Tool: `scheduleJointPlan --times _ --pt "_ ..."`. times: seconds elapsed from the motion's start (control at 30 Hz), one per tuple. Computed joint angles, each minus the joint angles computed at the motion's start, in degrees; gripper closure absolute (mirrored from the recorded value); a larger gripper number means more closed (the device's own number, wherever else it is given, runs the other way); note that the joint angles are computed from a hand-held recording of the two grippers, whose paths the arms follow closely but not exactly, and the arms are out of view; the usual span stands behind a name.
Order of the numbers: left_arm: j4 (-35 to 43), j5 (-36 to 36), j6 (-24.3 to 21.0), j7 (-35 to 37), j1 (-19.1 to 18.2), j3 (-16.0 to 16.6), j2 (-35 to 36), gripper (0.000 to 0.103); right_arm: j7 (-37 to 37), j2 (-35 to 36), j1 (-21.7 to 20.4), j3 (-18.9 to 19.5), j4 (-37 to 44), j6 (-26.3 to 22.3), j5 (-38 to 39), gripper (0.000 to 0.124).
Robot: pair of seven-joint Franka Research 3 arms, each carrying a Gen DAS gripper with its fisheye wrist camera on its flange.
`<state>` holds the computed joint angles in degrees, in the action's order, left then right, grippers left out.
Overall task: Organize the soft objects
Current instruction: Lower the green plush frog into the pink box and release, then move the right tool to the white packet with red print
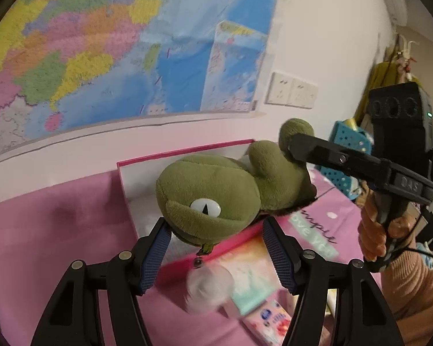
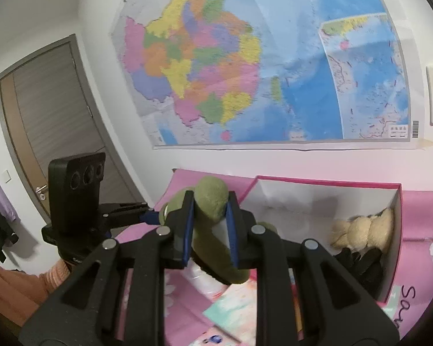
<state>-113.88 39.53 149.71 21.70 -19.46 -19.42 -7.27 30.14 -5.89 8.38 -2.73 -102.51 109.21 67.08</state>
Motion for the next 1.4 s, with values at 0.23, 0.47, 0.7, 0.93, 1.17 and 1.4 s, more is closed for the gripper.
scheduleJointPlan --times 0.23,0.47,0.7,0.93,1.17,1.4 --pt "5.07 -4.24 -3.05 4.22 -0.01 1.98 6.06 0.037 3.41 6.27 -0.43 1.63 4.6 1.84 -3.26 0.1" --pt "9.63 -7.53 -6.81 7.31 -0.67 3.72 11.03 0.037 6.68 10.62 -0.28 3.85 7.83 6.68 -8.46 0.099" --pt "11.33 -3.19 -9.24 2.94 -1.94 4.76 12.17 0.037 16.27 13.82 0.86 5.17 9.47 12.61 -19.37 0.081" --pt "8.06 3.43 -8.96 -3.55 -2.39 4.02 8.44 0.037 14.72 10.33 -0.59 4.71 5.32 10.74 -18.98 0.079" --pt "1.81 9.2 -4.38 -10.38 -1.79 1.69 2.38 0.037 10.94 4.14 -1.76 2.36 -0.62 7.27 -15.05 0.078" --pt "-2.25 11.27 2.3 -12.59 -1.27 -1.25 -0.63 0.036 8.49 -2.75 -2.53 -0.95 -6.98 3.93 -11.35 0.073"
